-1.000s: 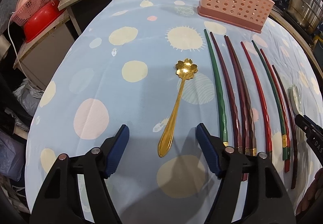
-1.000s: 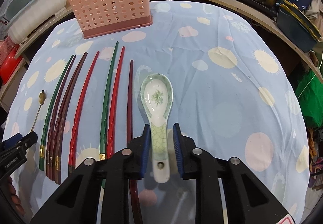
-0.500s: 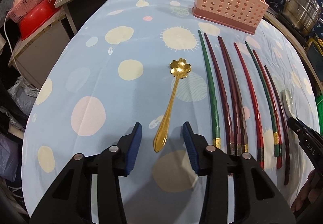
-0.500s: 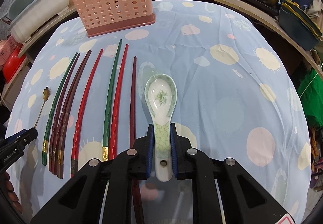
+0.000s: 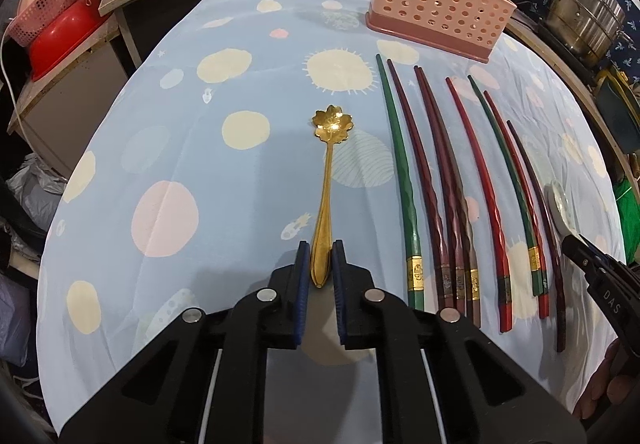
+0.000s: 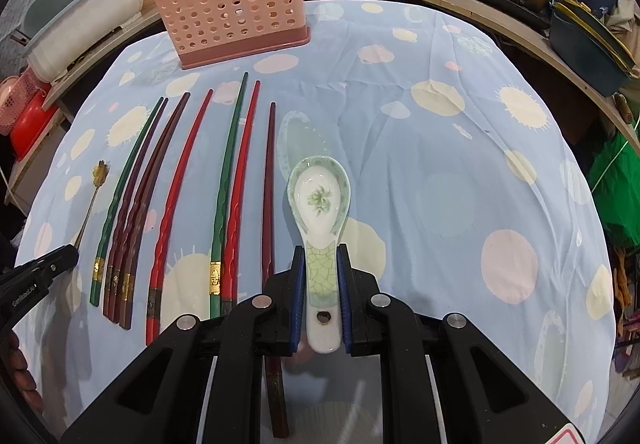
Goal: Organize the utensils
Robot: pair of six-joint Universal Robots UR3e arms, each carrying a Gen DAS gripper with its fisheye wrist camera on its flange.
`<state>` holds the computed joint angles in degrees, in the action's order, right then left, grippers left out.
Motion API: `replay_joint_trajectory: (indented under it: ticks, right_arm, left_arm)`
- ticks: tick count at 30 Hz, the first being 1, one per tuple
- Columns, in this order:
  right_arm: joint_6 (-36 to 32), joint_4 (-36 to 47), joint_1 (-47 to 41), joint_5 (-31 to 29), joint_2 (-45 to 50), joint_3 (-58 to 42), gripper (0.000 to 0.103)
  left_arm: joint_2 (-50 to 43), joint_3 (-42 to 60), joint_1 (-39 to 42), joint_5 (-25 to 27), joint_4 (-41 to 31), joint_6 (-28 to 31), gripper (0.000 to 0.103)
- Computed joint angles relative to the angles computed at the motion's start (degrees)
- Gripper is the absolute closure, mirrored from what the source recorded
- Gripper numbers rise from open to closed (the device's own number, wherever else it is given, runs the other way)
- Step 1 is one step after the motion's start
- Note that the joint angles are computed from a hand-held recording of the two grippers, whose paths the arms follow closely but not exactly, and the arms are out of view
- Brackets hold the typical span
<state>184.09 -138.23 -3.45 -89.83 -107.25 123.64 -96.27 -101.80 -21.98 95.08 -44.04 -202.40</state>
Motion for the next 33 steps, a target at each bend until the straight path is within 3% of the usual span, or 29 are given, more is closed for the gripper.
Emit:
replay_joint_trajectory:
  ticks: [23, 25, 26, 33]
  right_arm:
    - [-3.3, 6.24, -4.0, 3.56, -9.39, -1.62, 0.091]
    - [-3.37, 6.68, -4.28, 3.98, -9.66, -2.0, 0.092]
    - [-3.56, 6.85, -4.43, 4.19, -9.84, -2.13, 0.103]
    - [-4.49, 7.38, -4.95, 4.59, -9.08, -2.98, 0.102]
  left_arm:
    - [3.81, 5.2, -2.36, 3.23, -1.92, 0.46, 0.093]
    - [3.86, 5.89, -2.52, 3.55, -1.95, 0.71, 0.093]
    - [3.69, 6.5, -2.7, 3.72, -2.08, 0.81, 0.093]
    - [2.63, 8.54, -3.02, 3.84, -2.19, 1.36, 0.093]
